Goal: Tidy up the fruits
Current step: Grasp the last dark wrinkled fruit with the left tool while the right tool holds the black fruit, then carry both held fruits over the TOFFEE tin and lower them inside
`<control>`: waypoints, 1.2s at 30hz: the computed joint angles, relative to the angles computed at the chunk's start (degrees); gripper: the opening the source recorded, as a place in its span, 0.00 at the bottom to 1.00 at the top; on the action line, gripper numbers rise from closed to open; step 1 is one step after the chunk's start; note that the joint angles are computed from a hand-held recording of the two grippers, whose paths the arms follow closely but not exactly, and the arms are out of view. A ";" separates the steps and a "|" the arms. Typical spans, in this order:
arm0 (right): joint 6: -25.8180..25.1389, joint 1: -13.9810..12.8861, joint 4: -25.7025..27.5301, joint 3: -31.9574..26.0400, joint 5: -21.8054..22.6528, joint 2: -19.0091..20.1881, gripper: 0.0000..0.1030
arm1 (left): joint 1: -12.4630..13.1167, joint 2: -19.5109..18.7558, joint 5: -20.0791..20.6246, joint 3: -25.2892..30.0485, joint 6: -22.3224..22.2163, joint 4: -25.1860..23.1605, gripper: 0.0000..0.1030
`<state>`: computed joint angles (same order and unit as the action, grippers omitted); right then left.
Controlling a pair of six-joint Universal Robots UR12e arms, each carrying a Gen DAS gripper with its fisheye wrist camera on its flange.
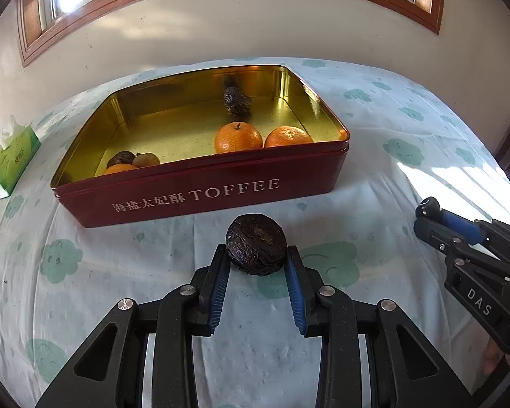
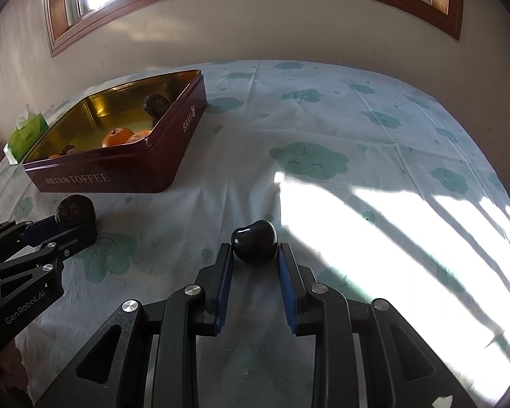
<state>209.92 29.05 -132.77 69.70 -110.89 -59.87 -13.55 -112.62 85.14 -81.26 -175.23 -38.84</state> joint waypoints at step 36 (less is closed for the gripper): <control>0.16 0.02 1.00 -0.83 -0.74 0.39 0.24 | 3.10 3.38 1.45 -4.76 -1.16 1.46 0.33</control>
